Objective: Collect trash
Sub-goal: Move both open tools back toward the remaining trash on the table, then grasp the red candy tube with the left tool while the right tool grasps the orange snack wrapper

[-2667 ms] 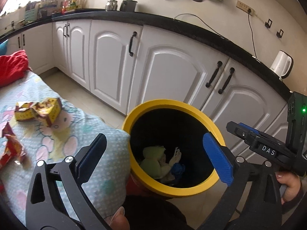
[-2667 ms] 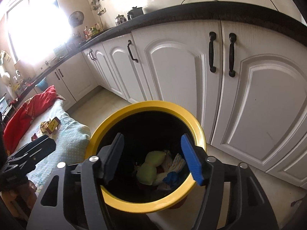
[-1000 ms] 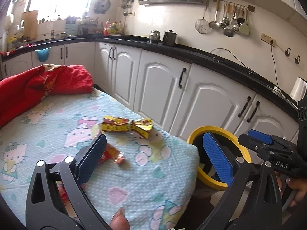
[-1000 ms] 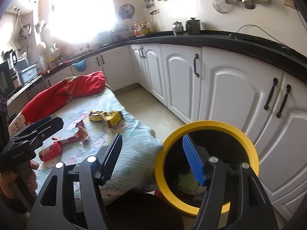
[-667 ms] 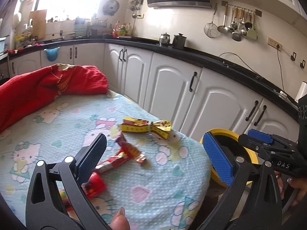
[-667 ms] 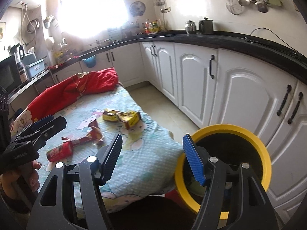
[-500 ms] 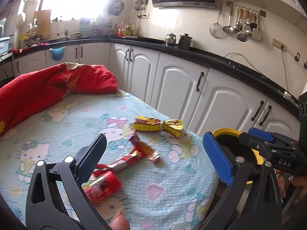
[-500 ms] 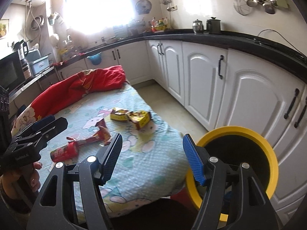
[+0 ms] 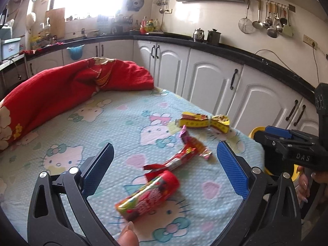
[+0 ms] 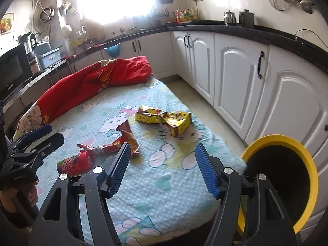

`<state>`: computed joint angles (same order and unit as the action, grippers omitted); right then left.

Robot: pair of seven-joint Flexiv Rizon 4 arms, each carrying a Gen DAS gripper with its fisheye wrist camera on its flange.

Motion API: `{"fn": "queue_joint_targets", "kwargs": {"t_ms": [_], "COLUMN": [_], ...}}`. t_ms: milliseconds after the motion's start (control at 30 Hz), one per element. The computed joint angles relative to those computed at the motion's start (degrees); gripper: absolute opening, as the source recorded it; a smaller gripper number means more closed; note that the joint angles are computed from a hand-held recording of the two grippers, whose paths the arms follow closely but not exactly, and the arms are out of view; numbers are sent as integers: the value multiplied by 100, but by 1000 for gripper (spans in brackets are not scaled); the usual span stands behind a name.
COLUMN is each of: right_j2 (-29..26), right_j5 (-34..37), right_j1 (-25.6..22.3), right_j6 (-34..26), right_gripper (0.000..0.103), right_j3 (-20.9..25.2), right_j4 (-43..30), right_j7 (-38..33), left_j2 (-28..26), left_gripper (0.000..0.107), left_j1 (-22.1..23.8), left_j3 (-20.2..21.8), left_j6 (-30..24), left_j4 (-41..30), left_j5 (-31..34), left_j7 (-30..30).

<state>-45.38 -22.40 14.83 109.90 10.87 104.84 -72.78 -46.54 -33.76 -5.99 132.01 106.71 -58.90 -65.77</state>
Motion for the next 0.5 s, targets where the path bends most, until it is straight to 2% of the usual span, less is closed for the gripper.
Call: {"fn": "queue_joint_targets", "kwargs": {"t_ms": [133, 333, 500], "right_j2": [-202, -529, -829], "right_j5": [-234, -471, -392], "right_j1": [-157, -349, -435], "right_j6": [-302, -848, -1455], "right_gripper": [62, 53, 50], "right_j3": [304, 754, 1115], "right_j4": [-276, -733, -1176], "right_j7": [20, -117, -421], "left_j2": [64, 92, 79], "left_gripper": [92, 92, 92], "left_j1": [92, 136, 69], "left_j3": [3, 119, 319], "left_j6": [-106, -490, -881], "left_j4": [188, 321, 340], "left_j5": [103, 279, 341], "left_j7": [-61, -82, -119]}}
